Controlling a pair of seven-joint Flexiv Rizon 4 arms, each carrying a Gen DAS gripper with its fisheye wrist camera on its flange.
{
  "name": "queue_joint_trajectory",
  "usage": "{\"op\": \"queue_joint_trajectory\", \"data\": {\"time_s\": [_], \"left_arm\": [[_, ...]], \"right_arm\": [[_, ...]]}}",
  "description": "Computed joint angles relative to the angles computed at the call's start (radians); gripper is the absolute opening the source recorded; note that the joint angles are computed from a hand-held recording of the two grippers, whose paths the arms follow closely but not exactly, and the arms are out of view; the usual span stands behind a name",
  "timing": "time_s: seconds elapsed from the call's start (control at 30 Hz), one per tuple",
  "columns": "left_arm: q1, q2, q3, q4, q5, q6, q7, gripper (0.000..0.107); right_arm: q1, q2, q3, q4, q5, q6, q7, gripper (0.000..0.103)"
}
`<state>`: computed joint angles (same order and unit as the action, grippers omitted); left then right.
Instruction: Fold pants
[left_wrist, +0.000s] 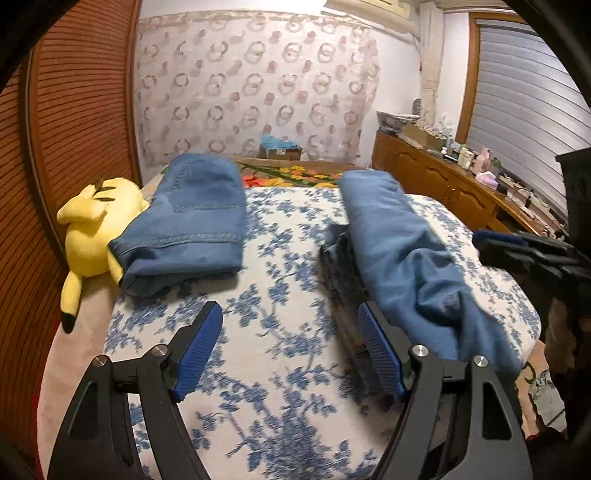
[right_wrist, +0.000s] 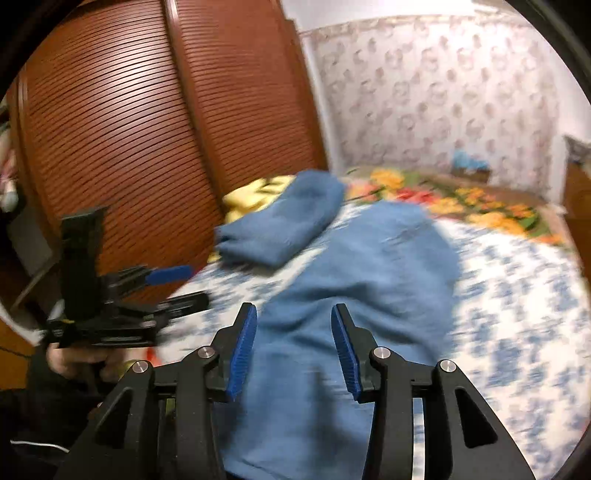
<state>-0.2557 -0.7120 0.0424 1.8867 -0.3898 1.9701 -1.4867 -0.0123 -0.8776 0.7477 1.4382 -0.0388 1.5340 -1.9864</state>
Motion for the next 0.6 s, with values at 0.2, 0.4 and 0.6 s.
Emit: {"op": "queue_joint_trajectory", "data": {"time_s": [0.2,0.4,0.6], "left_arm": [[0.006,-0.012,-0.041,-0.056,0.046,-0.027,0.018,0.077],[-0.016,-0.034,-0.033,-0.095,0.063,-0.085,0.035,0.077],[-0.002,-0.048,-0.042,-0.088,0.078,-0.124,0.019,0.077]], "right_arm": [[0.135,0.031,-0.265,0.019,-0.018,0.084,0.16,0.044],[0.168,-0.003,-0.29,0.03,-0.076,0.026,0.22,0.044],[0.083,-0.001,-0.202,0.097,-0.087,0.036,0.234,0.044]]}}
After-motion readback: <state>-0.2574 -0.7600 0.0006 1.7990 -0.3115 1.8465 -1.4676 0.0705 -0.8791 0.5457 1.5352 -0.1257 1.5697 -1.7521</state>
